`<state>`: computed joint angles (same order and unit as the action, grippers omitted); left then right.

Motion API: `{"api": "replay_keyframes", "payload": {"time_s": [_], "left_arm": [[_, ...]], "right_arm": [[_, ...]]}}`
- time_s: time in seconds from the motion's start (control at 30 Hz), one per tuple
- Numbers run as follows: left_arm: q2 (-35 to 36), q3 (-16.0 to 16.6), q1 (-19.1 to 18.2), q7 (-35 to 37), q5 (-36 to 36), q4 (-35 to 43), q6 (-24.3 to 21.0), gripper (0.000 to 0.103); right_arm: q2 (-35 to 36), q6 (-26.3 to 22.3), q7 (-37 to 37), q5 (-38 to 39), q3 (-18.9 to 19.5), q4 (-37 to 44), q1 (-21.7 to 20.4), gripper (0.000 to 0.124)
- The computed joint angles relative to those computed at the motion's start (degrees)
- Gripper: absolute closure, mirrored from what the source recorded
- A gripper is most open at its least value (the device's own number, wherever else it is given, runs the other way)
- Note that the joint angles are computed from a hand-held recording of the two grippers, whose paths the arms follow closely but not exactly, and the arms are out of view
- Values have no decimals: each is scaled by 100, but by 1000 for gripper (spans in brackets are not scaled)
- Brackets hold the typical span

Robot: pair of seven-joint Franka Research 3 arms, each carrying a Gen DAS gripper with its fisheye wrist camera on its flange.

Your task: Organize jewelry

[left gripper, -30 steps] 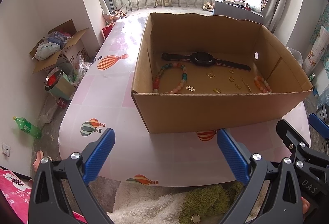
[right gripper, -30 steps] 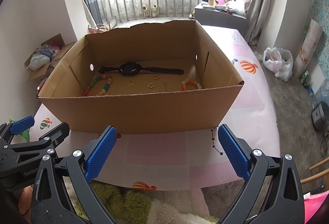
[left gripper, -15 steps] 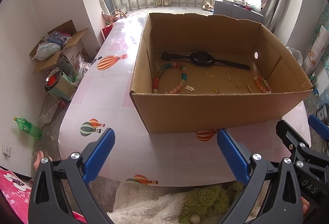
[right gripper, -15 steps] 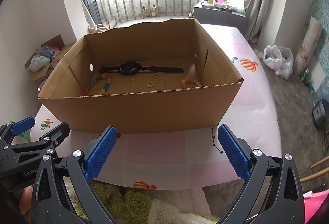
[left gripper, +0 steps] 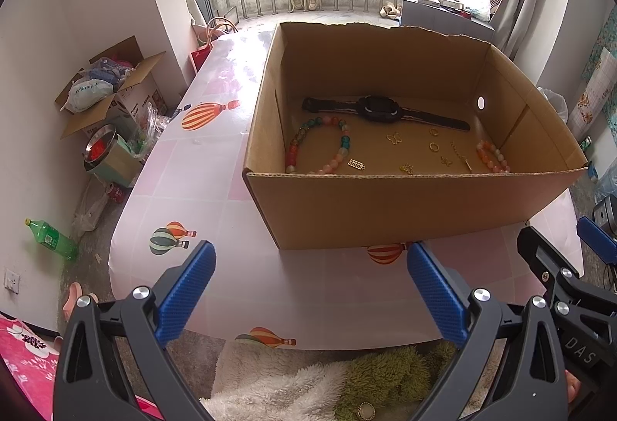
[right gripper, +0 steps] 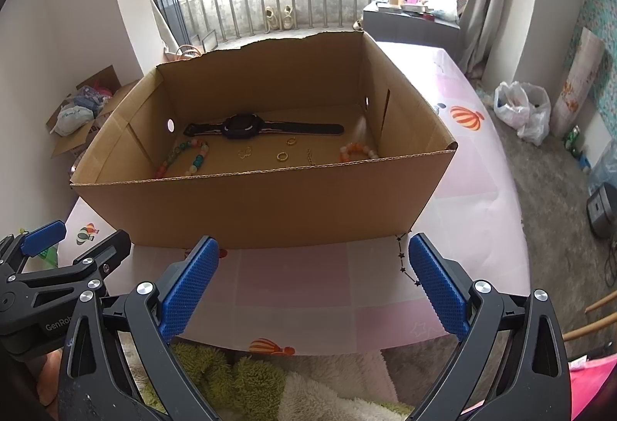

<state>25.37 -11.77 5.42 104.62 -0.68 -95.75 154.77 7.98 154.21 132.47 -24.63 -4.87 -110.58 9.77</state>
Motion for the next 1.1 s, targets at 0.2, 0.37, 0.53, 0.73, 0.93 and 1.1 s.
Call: {"api": "replay_keyframes", "payload": {"time_s": [0.2,0.37,0.53,0.73,0.93,1.1], "left_arm": [[12,3,7,6,-2,11,-33,6],[18,10,5,-7,11,11,-38,6],[20,15,2,-16,24,12,-41,6],[12,13,13,-7,25,-13,-39,6],[17,20,1,-26,40,-1,-43,6],[5,15,12,-16,29,-27,-43,6]], "right_arm": [[-1,0,-6,20,-1,-8,1,29],[9,-3,0,36,0,-13,6,29],[13,-10,10,47,-2,-9,11,29],[11,-10,30,51,0,-28,13,29],[2,-2,27,63,1,-47,12,29],[-2,-10,45,57,4,-56,15,29]]}}
